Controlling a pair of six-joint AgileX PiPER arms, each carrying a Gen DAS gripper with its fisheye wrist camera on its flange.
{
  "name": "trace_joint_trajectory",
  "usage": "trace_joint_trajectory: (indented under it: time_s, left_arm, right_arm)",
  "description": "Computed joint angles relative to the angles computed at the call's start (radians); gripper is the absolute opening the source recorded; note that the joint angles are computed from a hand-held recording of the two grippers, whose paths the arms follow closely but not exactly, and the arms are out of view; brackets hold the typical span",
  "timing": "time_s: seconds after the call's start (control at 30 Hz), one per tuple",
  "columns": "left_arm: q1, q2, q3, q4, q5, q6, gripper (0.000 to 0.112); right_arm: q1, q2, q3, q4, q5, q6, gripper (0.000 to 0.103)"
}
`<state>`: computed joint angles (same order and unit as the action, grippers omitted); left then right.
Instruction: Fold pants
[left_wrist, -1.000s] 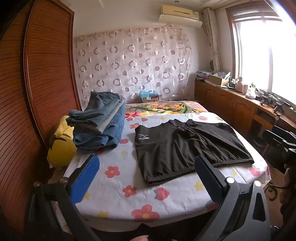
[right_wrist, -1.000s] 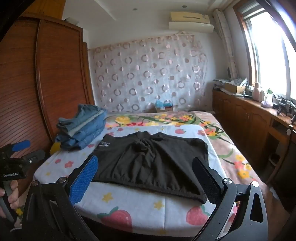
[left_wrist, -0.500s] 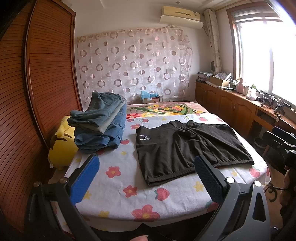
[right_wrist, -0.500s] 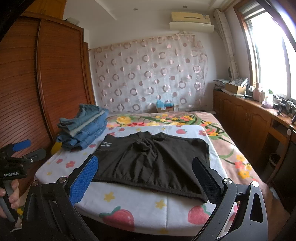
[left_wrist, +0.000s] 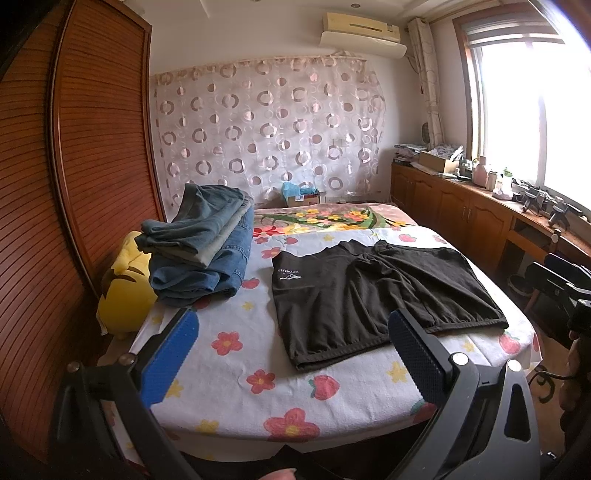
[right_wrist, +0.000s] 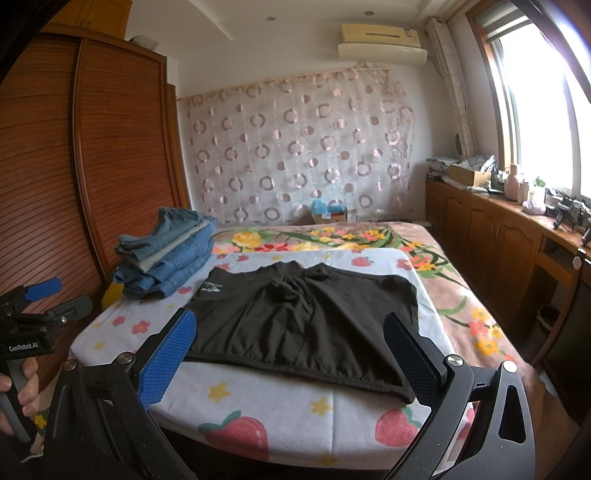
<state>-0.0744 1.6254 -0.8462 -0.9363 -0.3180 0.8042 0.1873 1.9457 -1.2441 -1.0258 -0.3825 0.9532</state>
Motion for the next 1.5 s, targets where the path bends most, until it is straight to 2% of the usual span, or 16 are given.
trace_joint_trajectory:
  time_s: [0.87, 0.93, 1.0, 1.5]
  left_arm:
    - [-0.001, 0.001, 0.003, 0.014, -0.011, -0.017, 0.103]
    - [0.019, -0.008, -0.01, 0.008, 0.017, 0.0, 0.103]
    - [0.009, -0.023, -0.003, -0.042, 0.012, 0.047, 0.103]
    - [0.025, -0.023, -0.012, -0.023, 0.028, 0.038, 0.103]
  right_arm:
    - [0.002, 0.003, -0.003, 0.005, -0.002, -0.002, 0.103]
    - [0.001, 0.004, -0.002, 0.008, -0.003, -0.006, 0.103]
    - [0.0, 0.005, 0.001, 0.013, -0.007, -0.013, 0.103]
    - [-0.004, 0.01, 0.001, 0.017, -0.014, -0.019, 0.103]
